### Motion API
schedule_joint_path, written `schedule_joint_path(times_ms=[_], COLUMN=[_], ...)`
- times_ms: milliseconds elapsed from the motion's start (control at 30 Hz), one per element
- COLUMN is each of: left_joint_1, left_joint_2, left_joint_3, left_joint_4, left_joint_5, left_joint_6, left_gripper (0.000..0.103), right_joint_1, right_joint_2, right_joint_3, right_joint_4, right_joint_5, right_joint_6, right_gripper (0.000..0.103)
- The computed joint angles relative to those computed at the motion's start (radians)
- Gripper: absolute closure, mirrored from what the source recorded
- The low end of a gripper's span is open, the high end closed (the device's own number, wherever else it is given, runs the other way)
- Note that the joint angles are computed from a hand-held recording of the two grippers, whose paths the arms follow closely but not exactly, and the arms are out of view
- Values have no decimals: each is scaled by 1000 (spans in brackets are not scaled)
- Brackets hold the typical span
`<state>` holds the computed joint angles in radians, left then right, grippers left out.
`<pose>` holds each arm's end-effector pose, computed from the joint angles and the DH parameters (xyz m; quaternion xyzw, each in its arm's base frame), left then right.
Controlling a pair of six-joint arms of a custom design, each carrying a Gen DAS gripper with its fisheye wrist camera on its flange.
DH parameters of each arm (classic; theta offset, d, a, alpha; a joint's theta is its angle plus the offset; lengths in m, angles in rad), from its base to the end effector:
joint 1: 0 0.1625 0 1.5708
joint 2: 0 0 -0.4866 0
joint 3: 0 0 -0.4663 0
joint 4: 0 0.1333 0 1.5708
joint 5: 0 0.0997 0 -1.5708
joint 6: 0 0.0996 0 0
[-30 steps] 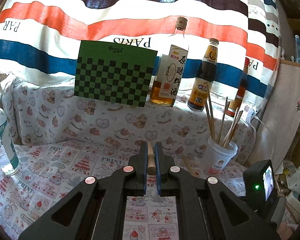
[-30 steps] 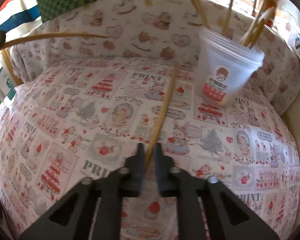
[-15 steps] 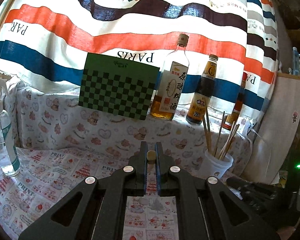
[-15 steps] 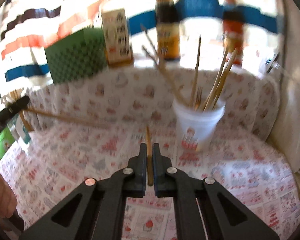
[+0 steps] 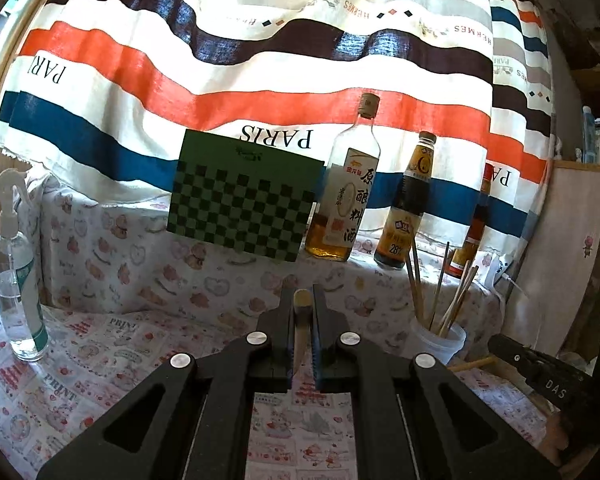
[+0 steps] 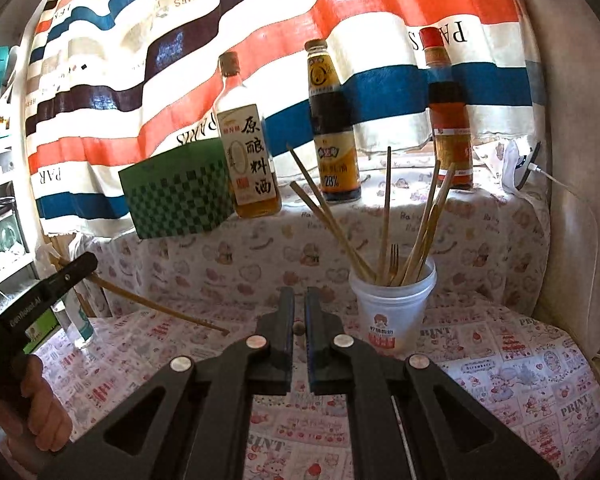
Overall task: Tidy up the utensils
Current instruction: 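Lift both held chopsticks and carry them above the white cup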
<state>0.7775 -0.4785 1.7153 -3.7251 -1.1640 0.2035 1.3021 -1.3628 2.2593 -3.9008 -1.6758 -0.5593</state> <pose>-0.3906 -0.6268 -0.0304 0.3412 0.8141 -0.4676 0.0472 -0.0152 -0.5179 0.3596 0.0749 -0.7500 0.5847 0.3001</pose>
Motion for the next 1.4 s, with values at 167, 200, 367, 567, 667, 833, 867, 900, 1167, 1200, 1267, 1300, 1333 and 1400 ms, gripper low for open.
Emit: schedule_joint_path(times_ms=[167, 200, 367, 567, 667, 833, 867, 900, 1167, 1200, 1267, 1300, 1333, 1400], left_joint_1=[1, -1, -6, -11, -17, -46, -52, -57, -118, -126, -127, -127, -132, -141], left_joint_2=[4, 7, 8, 5, -2, 4, 5, 5, 24, 26, 18, 17, 25, 49], left_joint_3=[-7, -7, -3, 3, 6, -20, -28, -35, -98, -106, -124, -138, -158, -193], left_joint_4=[37, 37, 29, 10, 19, 12, 19, 29, 93, 99, 159, 186, 188, 167], left_joint_5=[6, 10, 6, -4, -10, -7, -8, -10, -6, -23, -89, -108, -109, -106], left_joint_6=[-1, 5, 21, 33, 18, 61, 64, 64, 109, 122, 82, 58, 53, 87], left_gripper=[97, 97, 97, 97, 97, 97, 97, 97, 97, 97, 97, 97, 97, 97], right_joint_1=[-3, -4, -11, -16, 5, 38, 42, 47, 91, 90, 86, 82, 76, 55], right_joint_2=[-7, -8, -15, -21, -13, -43, -55, -68, -112, -113, -111, -110, -109, -98], right_joint_3=[3, 4, 11, 19, 15, 4, -1, -6, -78, -87, -109, -119, -129, -145], right_joint_4=[3, 2, -11, -37, -65, -51, -36, -15, 84, 79, 59, 47, 34, -31], right_joint_5=[8, 11, 34, 59, 13, 6, 11, 18, -3, 0, 3, 7, 17, 66], right_joint_6=[19, 21, 32, 41, 22, 6, 11, 16, -5, -4, 6, 13, 22, 29], right_gripper=[99, 99, 99, 99, 99, 99, 99, 99, 99, 99, 99, 99, 99, 99])
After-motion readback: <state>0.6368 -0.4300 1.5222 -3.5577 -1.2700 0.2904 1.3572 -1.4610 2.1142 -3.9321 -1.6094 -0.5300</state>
